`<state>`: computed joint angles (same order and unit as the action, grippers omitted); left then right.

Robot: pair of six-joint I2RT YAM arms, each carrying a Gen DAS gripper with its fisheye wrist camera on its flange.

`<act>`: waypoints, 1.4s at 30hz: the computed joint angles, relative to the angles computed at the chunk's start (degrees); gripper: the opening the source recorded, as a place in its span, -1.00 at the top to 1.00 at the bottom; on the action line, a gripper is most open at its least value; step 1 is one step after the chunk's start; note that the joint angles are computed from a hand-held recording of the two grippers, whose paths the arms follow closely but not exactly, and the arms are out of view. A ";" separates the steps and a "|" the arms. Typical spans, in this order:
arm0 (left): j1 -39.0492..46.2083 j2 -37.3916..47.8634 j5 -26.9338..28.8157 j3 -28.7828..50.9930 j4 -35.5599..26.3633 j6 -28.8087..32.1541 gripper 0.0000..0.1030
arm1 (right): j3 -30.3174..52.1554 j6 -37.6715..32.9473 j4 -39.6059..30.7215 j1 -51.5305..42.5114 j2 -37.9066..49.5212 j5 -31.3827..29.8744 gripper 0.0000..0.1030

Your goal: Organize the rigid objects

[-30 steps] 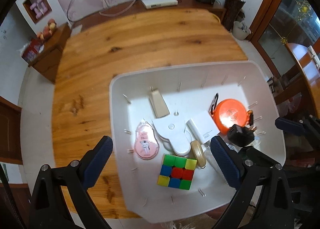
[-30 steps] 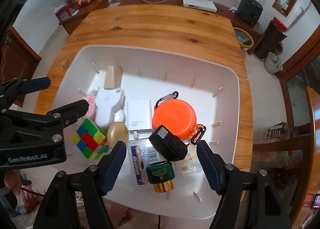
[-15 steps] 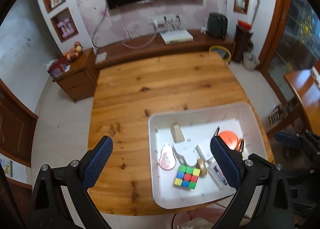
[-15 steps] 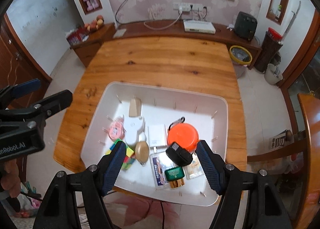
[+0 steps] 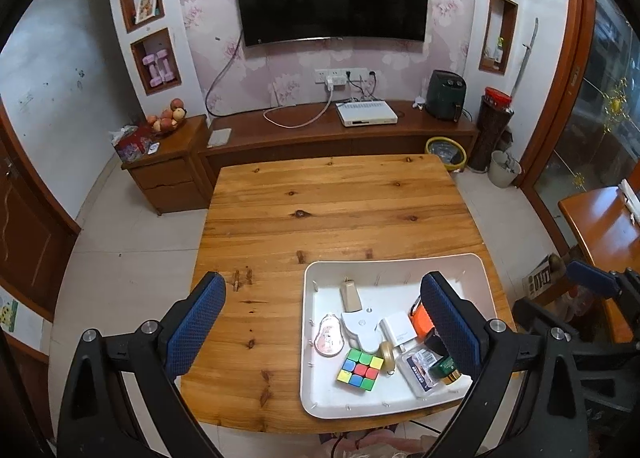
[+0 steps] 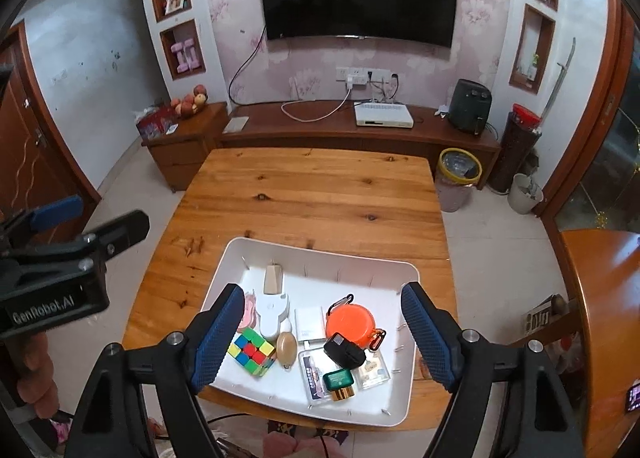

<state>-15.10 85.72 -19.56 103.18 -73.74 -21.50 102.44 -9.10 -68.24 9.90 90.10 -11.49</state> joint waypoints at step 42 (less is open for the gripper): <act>-1.43 -3.30 -1.55 -2.28 -3.24 -5.44 -0.91 | -3.13 2.96 2.92 0.36 -6.25 2.51 -0.58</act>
<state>-16.53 82.42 -21.11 100.89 -76.98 -26.94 99.31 -6.14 -65.31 10.27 83.85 -8.97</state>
